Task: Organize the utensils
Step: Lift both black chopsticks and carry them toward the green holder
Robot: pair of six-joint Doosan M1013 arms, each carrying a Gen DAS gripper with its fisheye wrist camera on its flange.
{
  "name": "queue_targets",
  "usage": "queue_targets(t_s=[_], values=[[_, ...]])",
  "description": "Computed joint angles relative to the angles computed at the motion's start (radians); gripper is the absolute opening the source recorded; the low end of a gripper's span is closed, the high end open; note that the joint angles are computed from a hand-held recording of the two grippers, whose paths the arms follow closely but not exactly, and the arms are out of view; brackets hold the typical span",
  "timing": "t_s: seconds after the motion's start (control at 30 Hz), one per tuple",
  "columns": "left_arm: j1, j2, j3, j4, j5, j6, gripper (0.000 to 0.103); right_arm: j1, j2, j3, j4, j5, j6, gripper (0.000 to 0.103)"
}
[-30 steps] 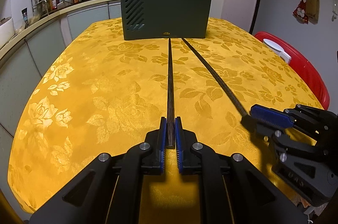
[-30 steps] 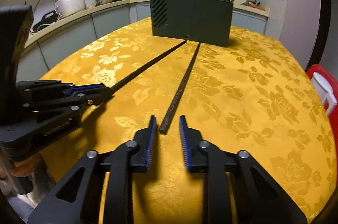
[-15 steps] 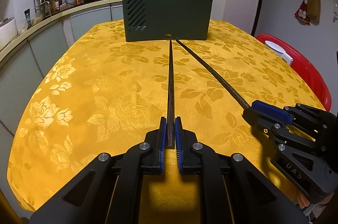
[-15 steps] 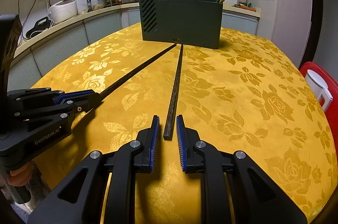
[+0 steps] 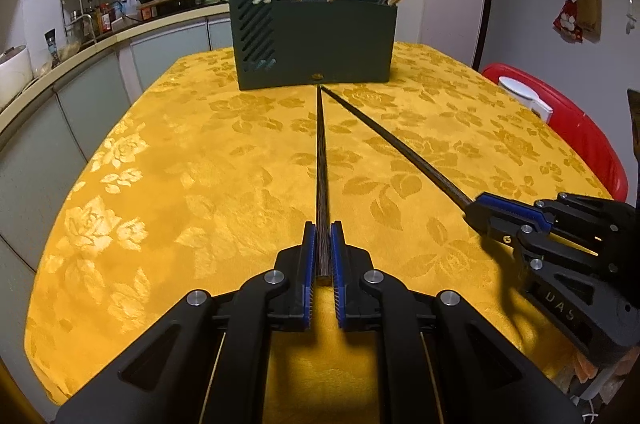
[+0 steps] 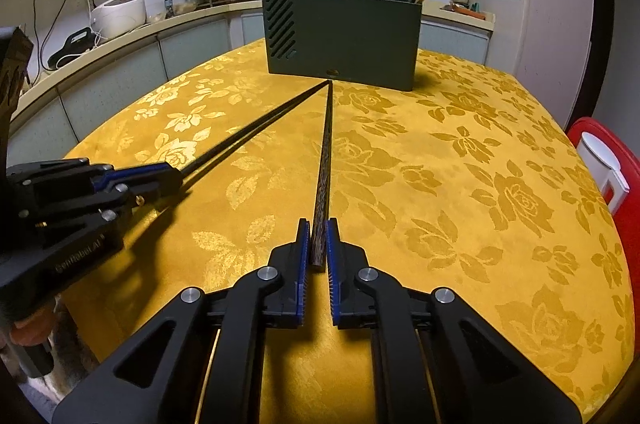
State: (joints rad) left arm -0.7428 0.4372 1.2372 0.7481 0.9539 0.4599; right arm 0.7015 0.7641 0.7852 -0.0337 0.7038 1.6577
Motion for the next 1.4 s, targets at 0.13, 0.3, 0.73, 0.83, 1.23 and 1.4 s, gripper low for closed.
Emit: queue_targets(t_s=[0.13,0.3,0.73,0.83,1.23,1.4], values=[[-0.002,-0.02,0.013,0.046,0.004,-0.034,0.007,-0.008,-0.034,0.034,-0.008,-0.065,0.026,0.008],[-0.008,-0.049,0.017,0.129,0.018,-0.076,0.007,-0.022,-0.082,0.079,0.005,-0.169,0.041,0.008],[-0.016,-0.069,-0.053,0.29,0.002,-0.083,0.007,-0.043,-0.127,0.08,0.076,-0.317,-0.009,0.008],[-0.013,-0.067,-0.07,0.304,-0.004,-0.074,0.007,-0.045,-0.123,0.062,0.106,-0.322,-0.04,0.008],[0.01,-0.043,-0.144,0.29,-0.013,0.007,0.007,-0.067,-0.042,-0.132,0.199,-0.189,-0.087,0.008],[0.028,-0.023,-0.193,0.235,-0.023,0.075,0.007,-0.076,0.022,-0.269,0.183,-0.084,-0.051,0.008]])
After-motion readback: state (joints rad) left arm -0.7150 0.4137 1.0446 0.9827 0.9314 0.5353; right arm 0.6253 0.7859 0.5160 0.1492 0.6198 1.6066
